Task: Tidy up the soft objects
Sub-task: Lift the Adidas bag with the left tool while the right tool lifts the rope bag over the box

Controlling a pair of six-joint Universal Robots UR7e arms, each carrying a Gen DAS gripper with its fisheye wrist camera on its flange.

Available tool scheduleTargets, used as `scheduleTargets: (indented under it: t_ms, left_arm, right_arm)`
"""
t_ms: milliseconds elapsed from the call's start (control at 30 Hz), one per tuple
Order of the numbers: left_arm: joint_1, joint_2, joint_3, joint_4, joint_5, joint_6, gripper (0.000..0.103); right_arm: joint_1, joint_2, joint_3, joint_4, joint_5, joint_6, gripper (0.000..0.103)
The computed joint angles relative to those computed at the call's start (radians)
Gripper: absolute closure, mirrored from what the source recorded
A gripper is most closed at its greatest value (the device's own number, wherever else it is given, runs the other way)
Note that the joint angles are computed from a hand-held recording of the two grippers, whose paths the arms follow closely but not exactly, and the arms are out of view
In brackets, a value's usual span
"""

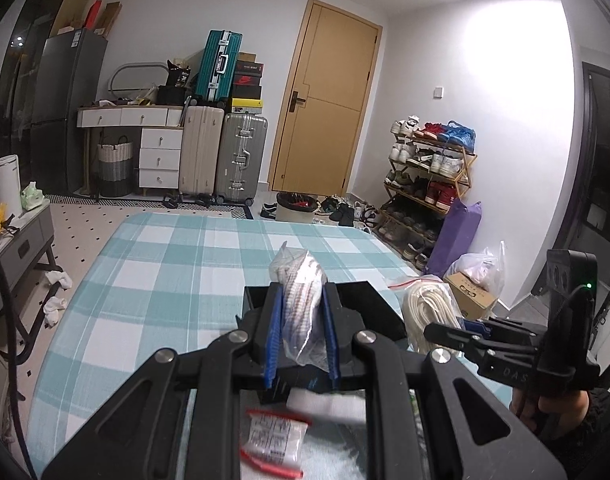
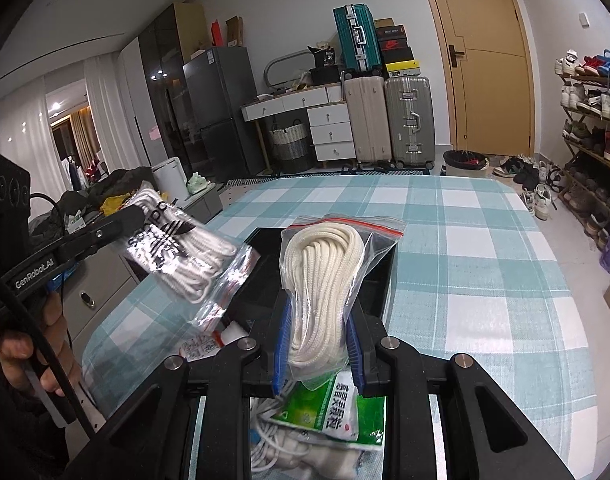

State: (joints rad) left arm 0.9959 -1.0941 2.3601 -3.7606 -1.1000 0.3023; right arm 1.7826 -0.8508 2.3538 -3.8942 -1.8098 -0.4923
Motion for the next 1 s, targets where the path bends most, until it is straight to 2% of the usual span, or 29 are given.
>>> scheduleTargets:
  t_ms: [433, 1000]
  left_arm:
    - [0.036, 0.086, -0.128, 0.065, -0.005, -0.016, 0.086]
    - [0.062, 0.175, -0.215, 0.118, 0.027, -0.016, 0.086]
  right_arm:
    - [-0.024, 0.026, -0.097, 0.081, -0.002, -0.004, 0.079]
    - [-0.041, 0.087, -0.206, 0.167, -0.032, -0.047, 0.079]
